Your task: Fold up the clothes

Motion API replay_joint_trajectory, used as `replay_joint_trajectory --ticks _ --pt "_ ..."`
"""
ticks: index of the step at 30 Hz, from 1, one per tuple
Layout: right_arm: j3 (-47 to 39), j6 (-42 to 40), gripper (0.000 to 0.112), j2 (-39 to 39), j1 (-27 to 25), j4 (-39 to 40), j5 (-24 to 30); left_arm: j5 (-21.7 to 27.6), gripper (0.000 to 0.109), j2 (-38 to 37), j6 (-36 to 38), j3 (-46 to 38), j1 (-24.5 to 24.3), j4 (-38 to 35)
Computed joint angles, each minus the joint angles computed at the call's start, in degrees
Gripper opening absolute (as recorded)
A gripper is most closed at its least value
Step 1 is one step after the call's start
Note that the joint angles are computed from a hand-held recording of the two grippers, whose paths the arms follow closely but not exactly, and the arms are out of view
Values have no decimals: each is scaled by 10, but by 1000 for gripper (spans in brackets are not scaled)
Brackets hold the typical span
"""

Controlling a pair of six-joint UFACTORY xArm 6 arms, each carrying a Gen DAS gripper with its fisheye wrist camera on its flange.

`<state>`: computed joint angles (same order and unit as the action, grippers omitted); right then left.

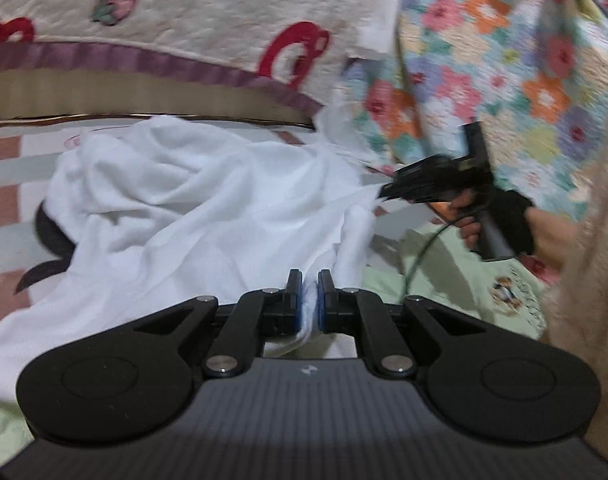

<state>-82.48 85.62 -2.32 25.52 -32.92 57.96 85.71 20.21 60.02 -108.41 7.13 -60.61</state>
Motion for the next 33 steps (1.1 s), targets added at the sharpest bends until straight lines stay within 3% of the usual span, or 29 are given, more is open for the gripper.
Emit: replay_joint_trajectory --ticks 1,2,3,5,6,9,11,12,17,20,22,26,29,31,33 --pt "-8 -20 17 6 5 4 22 8 7 0 5 0 1 -2" --pt "-26 -51 35 15 10 17 52 15 7 0 9 0 2 -2" --pt "-44 -84 42 23 13 31 77 12 7 1 6 -2 -1 4" --pt "-63 -175 42 23 10 85 79 15 7 6 -6 -6 1 1" --pt "-55 -203 43 10 4 129 47 16 7 8 -11 -8 1 0" --pt "15 -224 54 -47 -16 284 -129 18 7 14 -22 -13 3 -5" --pt "44 -233 58 -53 -12 338 -240 17 7 13 -18 -13 4 -4" --pt "44 -257 58 -43 -9 366 -267 16 7 12 -16 -13 5 -5" --pt "-22 -417 60 43 7 576 -225 11 7 5 -7 -4 8 -18" --pt "9 -399 61 60 22 674 -286 11 7 14 -24 -12 10 -27" --pt "30 -398 61 63 35 751 -329 10 7 19 -35 -16 11 -33" --pt "66 -393 60 38 57 783 -386 1 7 16 -30 -11 13 -42" --pt "69 -455 26 42 79 844 -477 -1 7 21 -39 -18 12 -48" --pt "55 -485 16 56 92 864 -534 -4 7 24 -43 -21 12 -53" --pt "35 -452 14 69 83 788 -533 -15 7 20 -37 -14 11 -56"
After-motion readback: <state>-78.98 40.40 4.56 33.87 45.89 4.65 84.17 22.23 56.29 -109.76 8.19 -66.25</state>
